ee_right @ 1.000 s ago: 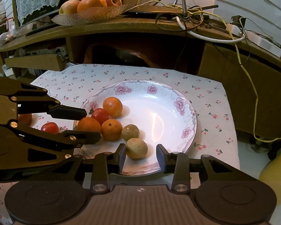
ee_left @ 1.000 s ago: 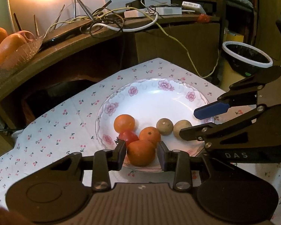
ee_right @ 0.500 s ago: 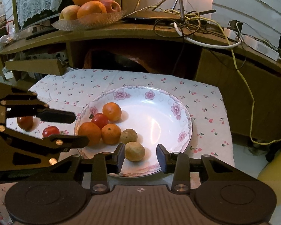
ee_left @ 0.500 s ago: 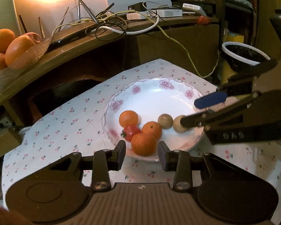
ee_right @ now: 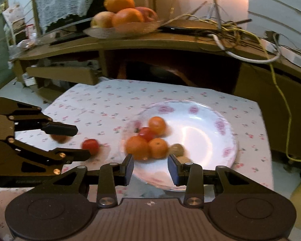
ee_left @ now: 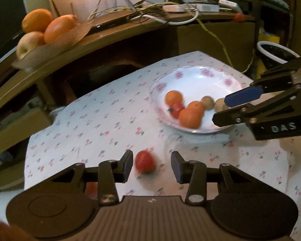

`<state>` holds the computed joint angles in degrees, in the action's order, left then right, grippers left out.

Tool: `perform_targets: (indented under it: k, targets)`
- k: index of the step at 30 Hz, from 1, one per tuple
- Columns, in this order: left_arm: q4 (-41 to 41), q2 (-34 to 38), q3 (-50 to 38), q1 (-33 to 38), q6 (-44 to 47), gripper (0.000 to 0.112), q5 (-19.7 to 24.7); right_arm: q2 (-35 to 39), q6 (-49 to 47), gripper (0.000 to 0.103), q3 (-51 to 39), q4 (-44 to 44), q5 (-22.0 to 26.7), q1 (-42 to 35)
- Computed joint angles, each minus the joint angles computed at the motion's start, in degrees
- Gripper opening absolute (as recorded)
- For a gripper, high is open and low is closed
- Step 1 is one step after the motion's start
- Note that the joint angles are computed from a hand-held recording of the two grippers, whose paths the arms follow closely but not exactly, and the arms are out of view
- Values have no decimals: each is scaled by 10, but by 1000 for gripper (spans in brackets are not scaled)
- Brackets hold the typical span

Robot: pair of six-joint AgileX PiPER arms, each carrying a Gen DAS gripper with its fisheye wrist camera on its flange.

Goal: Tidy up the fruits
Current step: 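Grasp the dark red tomato with the left tool while the right tool grasps the red tomato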

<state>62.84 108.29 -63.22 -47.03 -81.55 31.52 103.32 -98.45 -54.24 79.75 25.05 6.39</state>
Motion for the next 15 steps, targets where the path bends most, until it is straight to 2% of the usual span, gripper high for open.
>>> perform_targets:
  k: [5, 15]
  targets:
    - [25, -19, 29, 6, -32, 47, 4, -5, 2, 39, 8, -4, 17, 24]
    - [66, -46, 86, 39, -74, 48, -9, 32, 43, 40, -27, -35, 14, 80]
